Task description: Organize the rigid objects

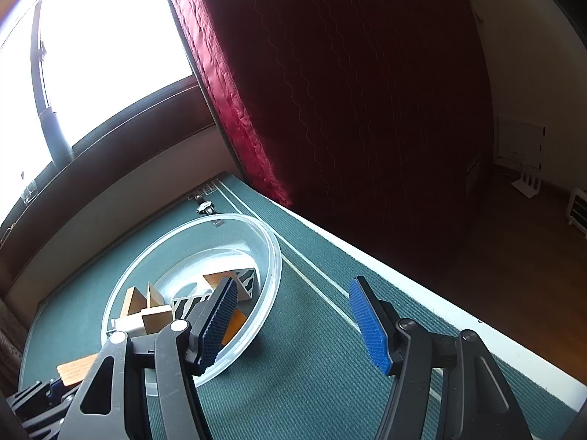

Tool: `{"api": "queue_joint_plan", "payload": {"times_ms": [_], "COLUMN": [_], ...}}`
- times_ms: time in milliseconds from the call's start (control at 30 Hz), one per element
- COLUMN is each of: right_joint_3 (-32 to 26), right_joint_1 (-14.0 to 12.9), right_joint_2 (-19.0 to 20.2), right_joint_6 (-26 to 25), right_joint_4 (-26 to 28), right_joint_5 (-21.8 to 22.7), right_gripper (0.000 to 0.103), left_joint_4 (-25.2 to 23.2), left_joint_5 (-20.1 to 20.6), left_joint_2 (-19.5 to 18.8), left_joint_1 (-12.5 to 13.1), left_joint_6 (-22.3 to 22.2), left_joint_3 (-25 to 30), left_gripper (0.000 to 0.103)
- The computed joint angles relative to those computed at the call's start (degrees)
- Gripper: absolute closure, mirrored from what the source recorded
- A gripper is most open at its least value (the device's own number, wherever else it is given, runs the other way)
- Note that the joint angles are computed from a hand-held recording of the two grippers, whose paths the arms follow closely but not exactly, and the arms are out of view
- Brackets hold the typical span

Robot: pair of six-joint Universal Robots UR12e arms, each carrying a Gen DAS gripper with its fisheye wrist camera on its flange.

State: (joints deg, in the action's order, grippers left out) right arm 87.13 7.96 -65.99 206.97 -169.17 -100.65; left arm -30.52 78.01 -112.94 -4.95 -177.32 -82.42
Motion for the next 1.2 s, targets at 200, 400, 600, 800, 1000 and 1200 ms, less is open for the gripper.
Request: {"api": "queue_joint_plan", "payload": {"times_ms": [200, 400, 600, 800, 1000, 1200], "right_joint_3": [-0.02, 0.16, 0.18, 0.16, 0.16, 0.0], "right_joint_1": [-0.05, -0.12, -0.01, 0.07, 0.07, 0.03], "right_joint_2": [-0.01, -0.07, -0.08, -0.16, -0.16, -0.09], "right_joint_6": [0.05, 0.21, 0.0, -0.14, -0.26, -0.1], "right_joint_4": [0.1, 0.25, 0.14, 0.3, 0.2, 0.54], "right_joint_5": [0.16, 0.54, 0.33, 0.27, 0.14, 0.05], "right_gripper": [0.036, 0.036, 0.036, 0.036, 0.036, 0.036], "left_joint_4": [-2.59, -2.36, 0.46, 2.86, 2.24, -1.23], "left_joint_5": [0.64, 2.31, 4.42, 7.81, 8.19, -3.52], "left_joint_2": [-3.08, -4.21, -4.65, -5.9, -7.3, -6.36], "left_joint_1": [-0.6, -0.74, -0.5, -0.89, -1.29, 0.54], "left_joint_6": [-0.7, -0.65, -2.0, -2.46, -3.41, -6.2], "left_joint_3": [4.1, 4.94, 4.45, 5.28, 7.53, 7.22], "left_gripper": [0.066, 0.072, 0.072, 0.071, 0.071, 0.062]}}
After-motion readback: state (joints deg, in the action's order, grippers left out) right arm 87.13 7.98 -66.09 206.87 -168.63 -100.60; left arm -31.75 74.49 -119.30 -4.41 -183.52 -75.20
